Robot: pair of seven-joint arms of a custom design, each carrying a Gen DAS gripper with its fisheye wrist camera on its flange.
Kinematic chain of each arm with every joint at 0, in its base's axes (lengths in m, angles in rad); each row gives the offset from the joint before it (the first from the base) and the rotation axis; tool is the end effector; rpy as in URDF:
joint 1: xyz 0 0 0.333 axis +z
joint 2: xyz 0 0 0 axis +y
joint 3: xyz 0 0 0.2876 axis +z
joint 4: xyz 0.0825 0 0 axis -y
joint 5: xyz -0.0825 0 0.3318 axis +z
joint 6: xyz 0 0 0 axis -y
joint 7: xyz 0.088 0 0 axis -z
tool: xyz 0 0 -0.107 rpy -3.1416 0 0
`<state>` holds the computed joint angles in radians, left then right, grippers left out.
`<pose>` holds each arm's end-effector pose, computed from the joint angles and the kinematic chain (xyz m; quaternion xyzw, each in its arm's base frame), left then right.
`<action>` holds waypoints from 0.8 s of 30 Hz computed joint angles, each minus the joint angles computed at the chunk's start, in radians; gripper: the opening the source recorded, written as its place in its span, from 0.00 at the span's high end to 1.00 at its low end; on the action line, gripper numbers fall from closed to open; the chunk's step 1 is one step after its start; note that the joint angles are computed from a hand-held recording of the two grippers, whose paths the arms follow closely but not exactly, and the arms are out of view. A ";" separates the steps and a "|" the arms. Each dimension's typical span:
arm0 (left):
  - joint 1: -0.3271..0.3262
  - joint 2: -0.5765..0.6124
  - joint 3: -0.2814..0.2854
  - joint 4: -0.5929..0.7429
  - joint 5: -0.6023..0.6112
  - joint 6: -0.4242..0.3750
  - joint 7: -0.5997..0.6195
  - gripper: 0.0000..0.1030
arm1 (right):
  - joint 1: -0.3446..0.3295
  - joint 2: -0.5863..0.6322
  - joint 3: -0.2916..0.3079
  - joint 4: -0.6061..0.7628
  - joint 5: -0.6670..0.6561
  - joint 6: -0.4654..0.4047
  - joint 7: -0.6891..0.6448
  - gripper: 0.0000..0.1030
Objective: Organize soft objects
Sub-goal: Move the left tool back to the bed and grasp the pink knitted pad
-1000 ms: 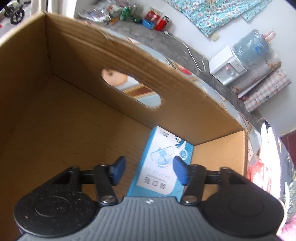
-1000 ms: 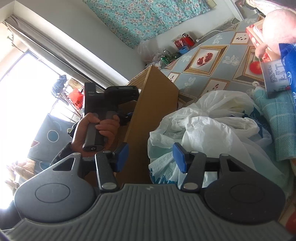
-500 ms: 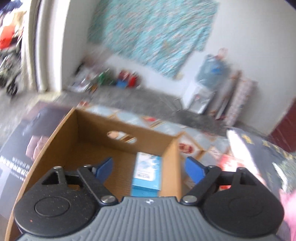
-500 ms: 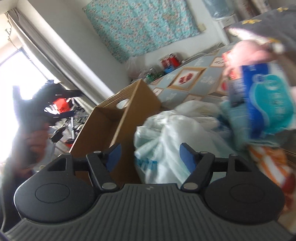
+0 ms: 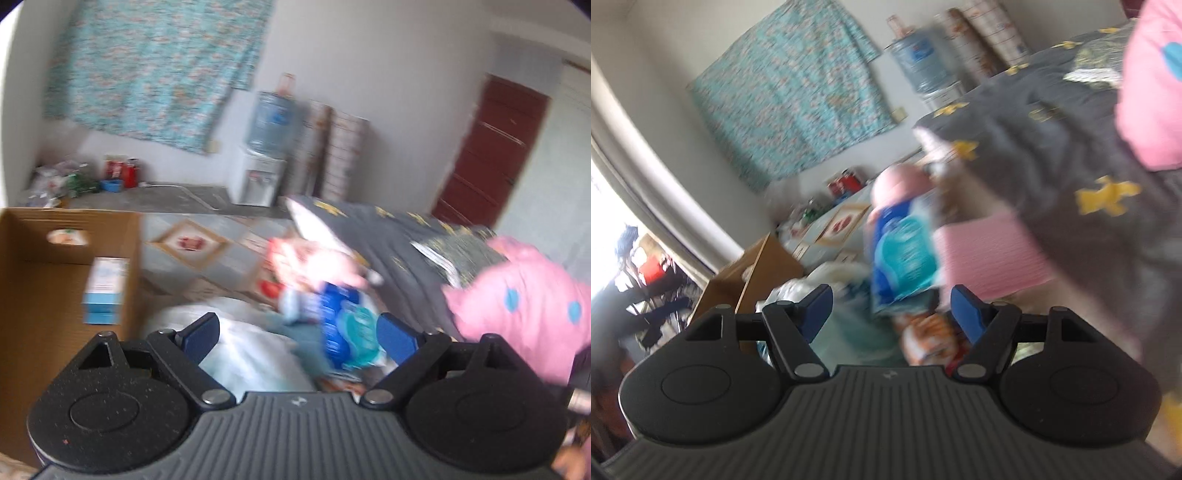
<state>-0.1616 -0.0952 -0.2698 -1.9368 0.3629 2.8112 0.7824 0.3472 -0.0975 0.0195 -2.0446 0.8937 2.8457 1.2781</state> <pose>0.4757 -0.2454 0.6245 -0.6404 0.6020 -0.4233 0.2197 0.5041 0.1498 0.5660 -0.5900 0.6425 -0.0526 0.4861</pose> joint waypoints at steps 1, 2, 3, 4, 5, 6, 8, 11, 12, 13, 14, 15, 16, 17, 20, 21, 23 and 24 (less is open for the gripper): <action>-0.005 0.031 -0.014 0.014 0.031 0.014 -0.012 0.10 | -0.012 0.005 -0.014 0.013 0.002 -0.023 0.000 0.31; -0.018 0.069 -0.022 0.043 0.053 0.007 -0.015 0.11 | -0.026 0.015 -0.026 0.030 -0.002 -0.048 0.002 0.31; -0.038 0.102 -0.023 0.067 0.086 0.004 -0.032 0.12 | -0.042 0.028 -0.035 0.048 -0.008 -0.071 -0.003 0.31; -0.058 0.139 -0.019 0.094 0.103 0.009 -0.032 0.12 | -0.061 0.048 -0.038 0.071 -0.036 -0.089 0.015 0.31; -0.078 0.178 -0.016 0.126 0.094 0.006 -0.011 0.13 | -0.079 0.070 -0.037 0.094 -0.071 -0.107 0.043 0.31; -0.094 0.219 -0.017 0.162 0.062 -0.002 0.029 0.15 | -0.098 0.099 -0.038 0.127 -0.079 -0.134 0.042 0.31; -0.122 0.291 -0.021 0.220 0.010 -0.005 0.099 0.18 | -0.136 0.155 -0.029 0.184 -0.097 -0.180 0.062 0.31; -0.140 0.389 -0.043 0.315 -0.094 -0.036 0.230 0.26 | -0.185 0.244 -0.004 0.273 -0.102 -0.244 0.082 0.31; -0.145 0.421 -0.048 0.352 -0.122 -0.054 0.269 0.30 | -0.202 0.275 0.009 0.305 -0.093 -0.266 0.074 0.31; -0.155 0.452 -0.048 0.391 -0.140 -0.070 0.300 0.31 | -0.218 0.298 0.022 0.328 -0.090 -0.281 0.072 0.31; -0.170 0.481 -0.042 0.428 -0.152 -0.085 0.317 0.35 | -0.230 0.323 0.033 0.355 -0.097 -0.297 0.081 0.33; -0.183 0.509 -0.035 0.467 -0.166 -0.102 0.333 0.37 | -0.243 0.345 0.044 0.376 -0.102 -0.309 0.086 0.33; -0.197 0.537 -0.026 0.508 -0.178 -0.124 0.347 0.38 | -0.254 0.370 0.054 0.403 -0.109 -0.322 0.093 0.33; -0.208 0.559 -0.021 0.542 -0.193 -0.146 0.366 0.40 | -0.260 0.380 0.063 0.414 -0.122 -0.329 0.108 0.35; -0.250 0.627 0.014 0.661 -0.223 -0.236 0.398 0.48 | -0.285 0.423 0.090 0.459 -0.130 -0.358 0.120 0.41; -0.260 0.645 0.024 0.692 -0.237 -0.257 0.407 0.52 | -0.293 0.429 0.099 0.465 -0.126 -0.368 0.119 0.44; -0.279 0.680 0.045 0.750 -0.267 -0.299 0.418 0.57 | -0.310 0.441 0.117 0.476 -0.100 -0.388 0.110 0.57; -0.284 0.693 0.052 0.773 -0.286 -0.315 0.426 0.59 | -0.317 0.446 0.124 0.480 -0.085 -0.397 0.104 0.58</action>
<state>-0.4456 0.5982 -0.2181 -1.1640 0.0764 2.4963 1.2083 0.0298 0.3482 0.1432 -1.5645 0.8092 2.4488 1.3817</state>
